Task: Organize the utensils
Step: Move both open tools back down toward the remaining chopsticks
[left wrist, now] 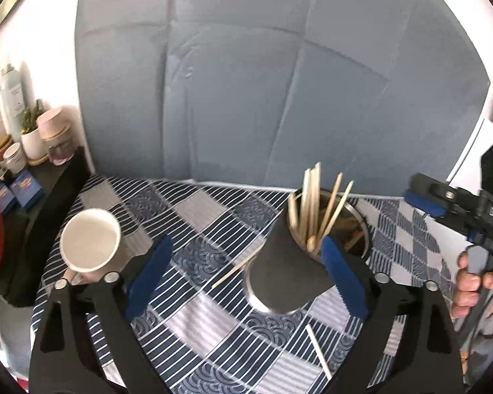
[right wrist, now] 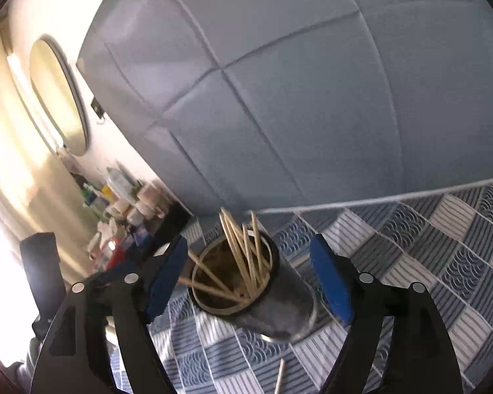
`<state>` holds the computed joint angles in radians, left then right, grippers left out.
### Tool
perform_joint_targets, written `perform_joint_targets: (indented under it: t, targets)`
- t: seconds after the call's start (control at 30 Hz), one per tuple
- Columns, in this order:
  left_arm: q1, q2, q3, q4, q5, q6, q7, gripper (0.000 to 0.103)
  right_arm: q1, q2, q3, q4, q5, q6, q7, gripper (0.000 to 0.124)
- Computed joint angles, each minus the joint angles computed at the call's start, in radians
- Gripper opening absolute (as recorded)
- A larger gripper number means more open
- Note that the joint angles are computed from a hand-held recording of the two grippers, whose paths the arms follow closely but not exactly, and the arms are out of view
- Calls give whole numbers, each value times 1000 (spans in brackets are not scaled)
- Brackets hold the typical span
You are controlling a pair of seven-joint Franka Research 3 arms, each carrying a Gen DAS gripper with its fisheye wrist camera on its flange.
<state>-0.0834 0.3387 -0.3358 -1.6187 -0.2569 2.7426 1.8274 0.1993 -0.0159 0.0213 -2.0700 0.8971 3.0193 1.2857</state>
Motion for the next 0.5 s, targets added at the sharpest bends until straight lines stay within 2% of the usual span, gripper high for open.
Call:
perform_joint_targets:
  t: [0.13,0.27,0.5]
  targets:
    - [-4,-27,29,-43,32,-24,-28,97,-9,-40,6,-80,-178,-34,168,80]
    - [-17,-24,73,-68,112,-60,-83,97,-14,-52,21,-140,-378,-124,330,82]
    - [-6,3,86,-89,185,-148,-86,97,22,-8,40,-167,-563,-233,478,82]
